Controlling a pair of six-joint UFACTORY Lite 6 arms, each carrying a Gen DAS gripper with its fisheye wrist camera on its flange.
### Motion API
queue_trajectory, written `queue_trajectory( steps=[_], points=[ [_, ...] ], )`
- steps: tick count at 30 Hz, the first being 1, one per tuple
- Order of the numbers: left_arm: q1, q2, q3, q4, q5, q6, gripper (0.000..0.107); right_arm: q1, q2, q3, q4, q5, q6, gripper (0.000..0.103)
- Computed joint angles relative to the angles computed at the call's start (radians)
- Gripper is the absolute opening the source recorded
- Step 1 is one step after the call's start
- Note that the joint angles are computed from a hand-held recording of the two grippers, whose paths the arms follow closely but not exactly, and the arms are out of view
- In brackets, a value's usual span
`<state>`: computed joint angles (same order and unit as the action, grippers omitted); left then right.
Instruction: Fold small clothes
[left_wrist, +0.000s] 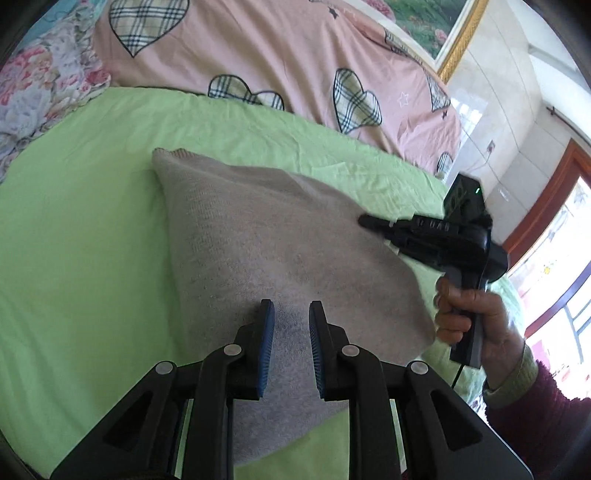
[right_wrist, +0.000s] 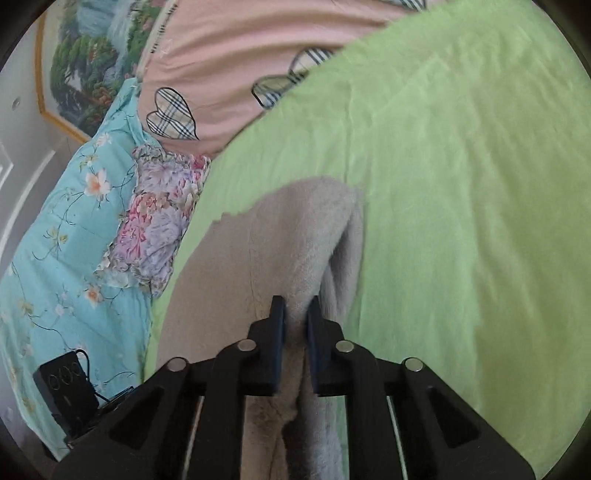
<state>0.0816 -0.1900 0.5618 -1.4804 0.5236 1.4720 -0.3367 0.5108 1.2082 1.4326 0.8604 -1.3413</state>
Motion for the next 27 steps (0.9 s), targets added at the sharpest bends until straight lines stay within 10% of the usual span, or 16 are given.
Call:
queue_trajectory(
  steps=[9,16,27],
  points=[
    [-0.095,0.101,-0.025,-0.098,-0.136,0.093,0.01,0.042,0.071,0.018,-0.006,-0.127,-0.02,0.015],
    [-0.099,-0.051,-0.092,0.053,-0.171,-0.017,0.022,-0.035,-0.311,-0.306,0.035,-0.031,-0.158,0.018],
    [0.118,0.014,-0.167,-0.065,0.022,0.223,0.014,0.06,-0.391,-0.592,0.154,-0.208,-0.433,0.016]
  ],
)
